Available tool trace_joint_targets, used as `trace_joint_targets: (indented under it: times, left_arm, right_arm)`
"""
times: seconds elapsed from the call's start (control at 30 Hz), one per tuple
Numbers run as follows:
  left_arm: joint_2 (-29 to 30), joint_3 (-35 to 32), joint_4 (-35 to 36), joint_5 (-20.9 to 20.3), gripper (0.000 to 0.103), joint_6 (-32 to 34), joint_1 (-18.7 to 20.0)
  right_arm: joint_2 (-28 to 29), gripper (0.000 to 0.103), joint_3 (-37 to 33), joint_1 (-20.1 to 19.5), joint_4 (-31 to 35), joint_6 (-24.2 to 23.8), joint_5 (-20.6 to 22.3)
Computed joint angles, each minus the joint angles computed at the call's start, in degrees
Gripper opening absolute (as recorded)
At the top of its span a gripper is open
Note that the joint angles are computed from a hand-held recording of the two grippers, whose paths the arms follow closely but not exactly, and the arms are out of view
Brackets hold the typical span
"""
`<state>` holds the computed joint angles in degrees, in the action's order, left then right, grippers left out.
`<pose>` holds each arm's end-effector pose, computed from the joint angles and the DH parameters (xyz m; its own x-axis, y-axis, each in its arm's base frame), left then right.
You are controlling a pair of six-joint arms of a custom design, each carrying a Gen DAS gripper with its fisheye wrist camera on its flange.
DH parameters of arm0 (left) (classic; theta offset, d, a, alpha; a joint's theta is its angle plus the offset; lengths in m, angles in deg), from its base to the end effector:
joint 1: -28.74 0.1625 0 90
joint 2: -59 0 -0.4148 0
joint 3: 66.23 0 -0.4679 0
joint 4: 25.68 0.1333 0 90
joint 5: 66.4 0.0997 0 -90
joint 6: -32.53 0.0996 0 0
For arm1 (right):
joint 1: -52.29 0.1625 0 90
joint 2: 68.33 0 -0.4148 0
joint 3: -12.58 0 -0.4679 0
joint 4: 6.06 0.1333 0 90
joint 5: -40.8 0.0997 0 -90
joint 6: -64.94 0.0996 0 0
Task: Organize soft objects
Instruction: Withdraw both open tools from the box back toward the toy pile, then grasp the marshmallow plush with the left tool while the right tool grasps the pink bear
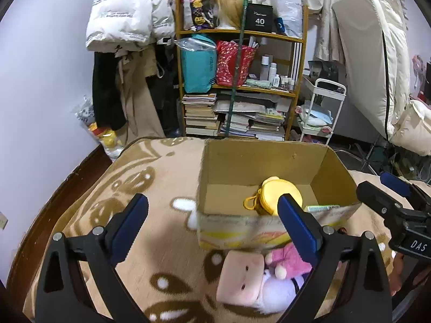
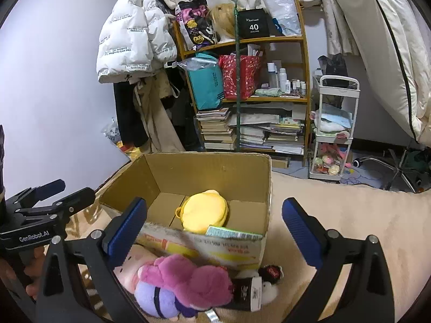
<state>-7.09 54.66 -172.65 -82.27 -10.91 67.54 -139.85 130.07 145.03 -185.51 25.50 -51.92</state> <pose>-0.2761 -0.5160 0.1359 -0.6805 -0.2924 -0.6719 0.4281 0.5855 -0.6884 0.1570 -0.5907 0.2159 -0.7497 -0.4721 0.4637 -0.6616 0.5501 -0.5095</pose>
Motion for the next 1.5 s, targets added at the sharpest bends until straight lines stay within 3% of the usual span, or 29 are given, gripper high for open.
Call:
trace_joint_targets:
  times: [0.27,0.63,0.9,1.5]
  left_arm:
    - [-5.5,1.6,20.5,-0.1,0.096,-16.8,-2.8]
    - [-8.0,2.2,37.5,-2.6,0.096,-31.3,-6.2]
    - [-7.0,1.5,42.3,-3.7,0.096,-34.6,-7.1]
    - [-5.4,0.3,36.7,-7.4,0.096,-29.2,-2.9]
  right_arm:
    - [-3.6,0.103,3.6,0.3,-0.3,-0.3,-0.8]
    - [-7.3,0.103,7.3,0.5,-0.2,-1.1,-2.1]
    - [-8.4,0.103,8.7,0.1,-0.8,-2.0,-1.3]
    - [-5.1,0.103,6.1,0.0,0.7,-0.5,-3.4]
